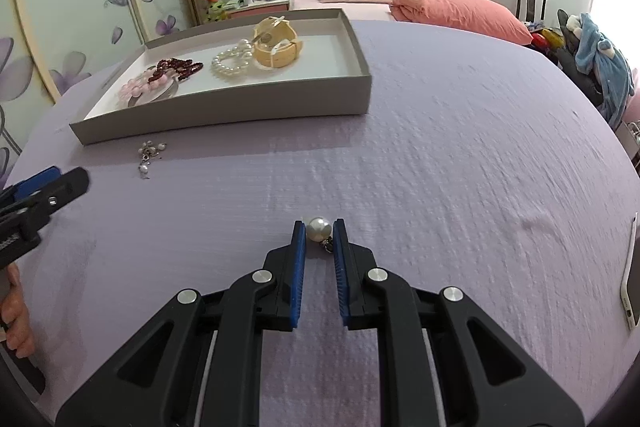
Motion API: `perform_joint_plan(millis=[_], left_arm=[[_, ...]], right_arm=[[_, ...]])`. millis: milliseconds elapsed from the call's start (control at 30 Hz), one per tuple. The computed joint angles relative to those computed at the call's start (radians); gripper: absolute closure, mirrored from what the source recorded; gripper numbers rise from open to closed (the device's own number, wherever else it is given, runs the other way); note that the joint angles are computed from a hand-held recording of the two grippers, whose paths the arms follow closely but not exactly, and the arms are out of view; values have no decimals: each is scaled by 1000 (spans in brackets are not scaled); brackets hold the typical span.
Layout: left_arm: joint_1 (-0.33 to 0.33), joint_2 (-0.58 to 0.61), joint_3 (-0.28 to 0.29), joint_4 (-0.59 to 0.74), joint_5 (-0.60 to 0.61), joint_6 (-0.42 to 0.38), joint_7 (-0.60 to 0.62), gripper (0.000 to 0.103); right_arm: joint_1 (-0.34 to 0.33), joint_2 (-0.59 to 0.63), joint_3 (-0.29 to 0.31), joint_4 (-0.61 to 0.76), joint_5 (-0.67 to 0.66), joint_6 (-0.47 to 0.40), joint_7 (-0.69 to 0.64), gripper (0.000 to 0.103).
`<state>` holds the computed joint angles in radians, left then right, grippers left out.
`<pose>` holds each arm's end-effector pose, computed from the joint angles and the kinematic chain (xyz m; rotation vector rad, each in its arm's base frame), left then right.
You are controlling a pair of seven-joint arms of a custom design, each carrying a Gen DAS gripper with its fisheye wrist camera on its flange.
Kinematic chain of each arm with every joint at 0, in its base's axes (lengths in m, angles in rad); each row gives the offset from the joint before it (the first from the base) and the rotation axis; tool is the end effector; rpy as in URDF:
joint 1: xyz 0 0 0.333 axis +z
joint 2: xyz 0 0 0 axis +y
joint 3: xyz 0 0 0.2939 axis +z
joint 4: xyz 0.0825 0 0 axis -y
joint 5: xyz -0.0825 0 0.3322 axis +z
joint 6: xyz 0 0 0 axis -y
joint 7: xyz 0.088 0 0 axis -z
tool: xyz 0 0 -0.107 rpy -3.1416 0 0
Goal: Organize jewelry
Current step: 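Grasp the second pearl earring with the left gripper while the right holds its earring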
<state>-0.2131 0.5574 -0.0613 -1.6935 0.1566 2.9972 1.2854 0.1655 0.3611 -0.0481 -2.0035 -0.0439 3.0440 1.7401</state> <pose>0.6463 -0.1856 0.3754 -1.7338 1.9421 -0.8583 0.6035 0.0772 0.3719 -1.8081 1.8092 -0.5778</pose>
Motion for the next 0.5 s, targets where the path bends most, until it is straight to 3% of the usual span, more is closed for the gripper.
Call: perform_joint_plan(millis=[133,267,500], left_arm=[[-36,67,15,115,17,-83,-16,24],[-62,128,26,220,40,-151,-40,24],[-89,234,32,410,74,-274,-67,37]], right_arm=[[-33,-3,35,-8,31,7,-30,88],[-26,-2,29,-9,38,9,-35,88],[-50,-6,56,-15,70,13,-65,88]])
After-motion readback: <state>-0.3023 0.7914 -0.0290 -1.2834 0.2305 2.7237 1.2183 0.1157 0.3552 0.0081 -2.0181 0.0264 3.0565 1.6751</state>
